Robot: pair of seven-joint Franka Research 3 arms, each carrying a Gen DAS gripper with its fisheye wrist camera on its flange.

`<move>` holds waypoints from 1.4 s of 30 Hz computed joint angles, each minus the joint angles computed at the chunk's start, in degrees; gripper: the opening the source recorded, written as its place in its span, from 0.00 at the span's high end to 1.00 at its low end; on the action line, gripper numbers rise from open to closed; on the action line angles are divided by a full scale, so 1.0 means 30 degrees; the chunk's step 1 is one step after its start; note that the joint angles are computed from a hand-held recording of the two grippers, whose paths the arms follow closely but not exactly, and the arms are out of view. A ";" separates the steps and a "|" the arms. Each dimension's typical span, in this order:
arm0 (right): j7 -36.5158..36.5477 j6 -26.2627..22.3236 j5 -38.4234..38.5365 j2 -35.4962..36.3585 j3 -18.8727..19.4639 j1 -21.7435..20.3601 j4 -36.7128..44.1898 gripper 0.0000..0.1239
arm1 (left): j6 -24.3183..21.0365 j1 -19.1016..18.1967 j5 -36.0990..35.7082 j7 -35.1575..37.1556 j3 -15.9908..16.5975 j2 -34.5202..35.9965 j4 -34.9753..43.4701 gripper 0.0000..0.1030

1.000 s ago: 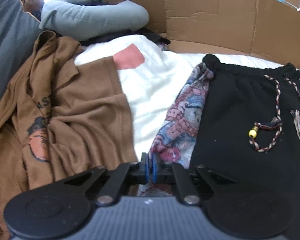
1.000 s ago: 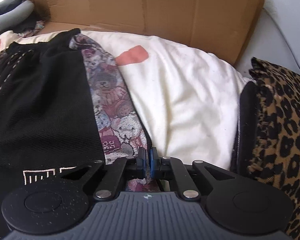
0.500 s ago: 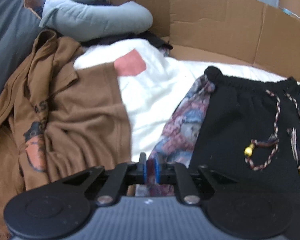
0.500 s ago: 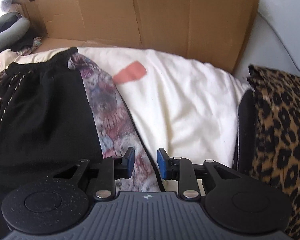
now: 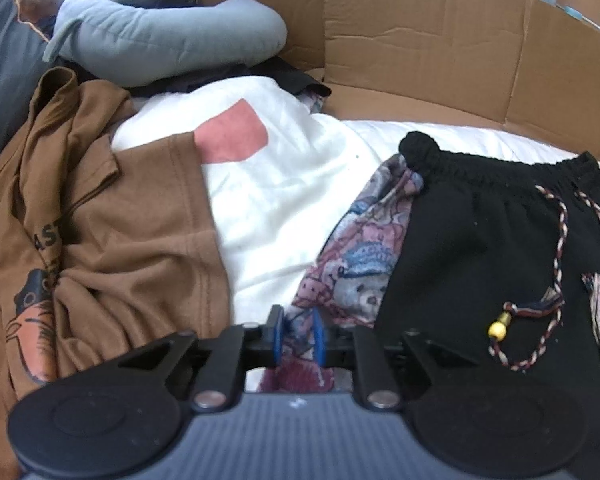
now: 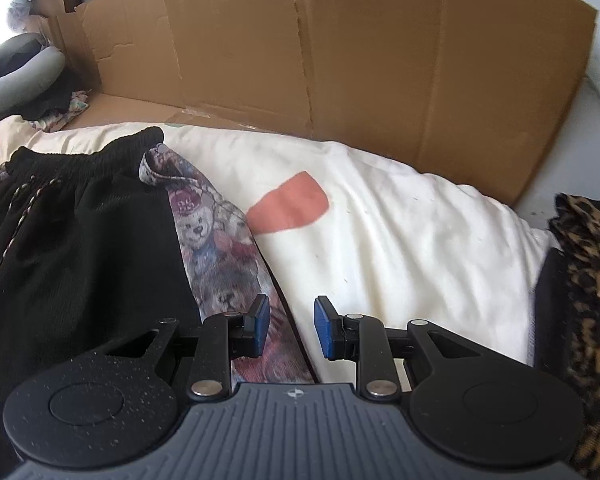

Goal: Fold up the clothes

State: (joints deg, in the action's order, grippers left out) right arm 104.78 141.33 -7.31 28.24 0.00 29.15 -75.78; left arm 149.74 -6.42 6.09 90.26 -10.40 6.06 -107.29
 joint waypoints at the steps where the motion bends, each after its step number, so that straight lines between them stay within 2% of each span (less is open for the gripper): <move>1: -0.0117 0.0026 0.0067 0.0248 0.0074 -0.0012 0.0282 0.75 | -0.0107 -0.0031 0.0100 -0.0022 -0.0008 0.0101 0.0132 0.83; 5: -0.0736 -0.0114 0.0322 0.1284 0.0222 0.0100 0.1564 0.74 | -0.0425 -0.0128 0.0407 -0.0134 -0.0044 0.0473 0.0584 0.80; 9: -0.0424 -0.1030 0.0293 0.2357 -0.0120 0.0427 0.3131 0.66 | -0.0610 -0.0166 0.0520 -0.0347 -0.0068 0.0686 0.0789 0.75; 12: -0.0595 -0.0888 0.0432 0.2316 -0.0061 0.0448 0.2938 0.67 | -0.0497 -0.0265 0.1009 -0.0425 -0.0064 0.0679 0.0674 0.74; 13: -0.0656 -0.0838 0.0478 0.2301 -0.0039 0.0454 0.2872 0.69 | -0.0455 -0.0275 0.1094 -0.0418 -0.0066 0.0687 0.0651 0.74; 15: -0.0780 -0.0726 0.0572 0.2258 0.0008 0.0465 0.2718 0.82 | -0.0394 -0.0227 0.0971 -0.0313 -0.0089 0.0727 0.0651 0.74; 16: -0.1181 -0.0891 0.0684 0.2302 0.0143 0.0379 0.2861 0.85 | -0.0356 -0.0177 0.0781 -0.0225 -0.0111 0.0728 0.0632 0.76; 17: -0.1617 -0.1095 0.0811 0.2368 0.0272 0.0298 0.3055 0.92 | -0.0265 -0.0197 0.0932 -0.0165 -0.0102 0.0688 0.0558 0.79; 18: -0.1729 -0.1241 0.0710 0.2407 0.0182 0.0389 0.3203 0.96 | -0.0116 -0.0286 0.1427 -0.0159 -0.0063 0.0610 0.0426 0.89; 21: -0.1356 -0.1449 0.0180 0.2394 -0.0277 0.0773 0.3388 0.98 | 0.0330 -0.0519 0.2883 -0.0826 0.0127 0.0388 0.0104 0.95; 25: -0.0575 -0.1403 -0.0764 0.2241 -0.0772 0.1046 0.3173 0.98 | 0.0655 -0.0599 0.4366 -0.1833 0.0319 0.0367 -0.0067 0.95; 29: -0.0153 -0.2025 -0.0690 0.2621 -0.0666 0.0884 0.3808 0.97 | -0.0179 -0.0897 0.5782 -0.2431 0.0323 0.0673 0.0500 0.90; 32: 0.0303 -0.1722 -0.0346 0.2535 -0.0508 0.0724 0.3837 0.93 | -0.0083 -0.0795 0.5184 -0.2613 0.0195 0.0435 0.0547 0.86; 34: 0.0289 -0.1000 -0.0244 0.2258 -0.0407 0.0646 0.3457 0.87 | 0.0595 -0.0624 0.4357 -0.2326 0.0080 0.0188 0.0326 0.84; 36: 0.0257 -0.0289 -0.0118 0.2003 -0.0323 0.0580 0.3111 0.72 | 0.1177 -0.0557 0.3784 -0.2129 0.0003 0.0113 0.0255 0.82; 42: -0.0090 -0.1031 -0.0072 0.3881 -0.0409 0.0828 0.6069 0.72 | 0.1132 -0.0812 0.3458 -0.1553 -0.0223 0.0837 0.1062 0.84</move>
State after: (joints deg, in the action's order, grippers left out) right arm 104.51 138.23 -7.52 39.89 -1.22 31.64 -57.57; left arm 153.14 -8.85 16.47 85.61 -11.07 8.57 -104.11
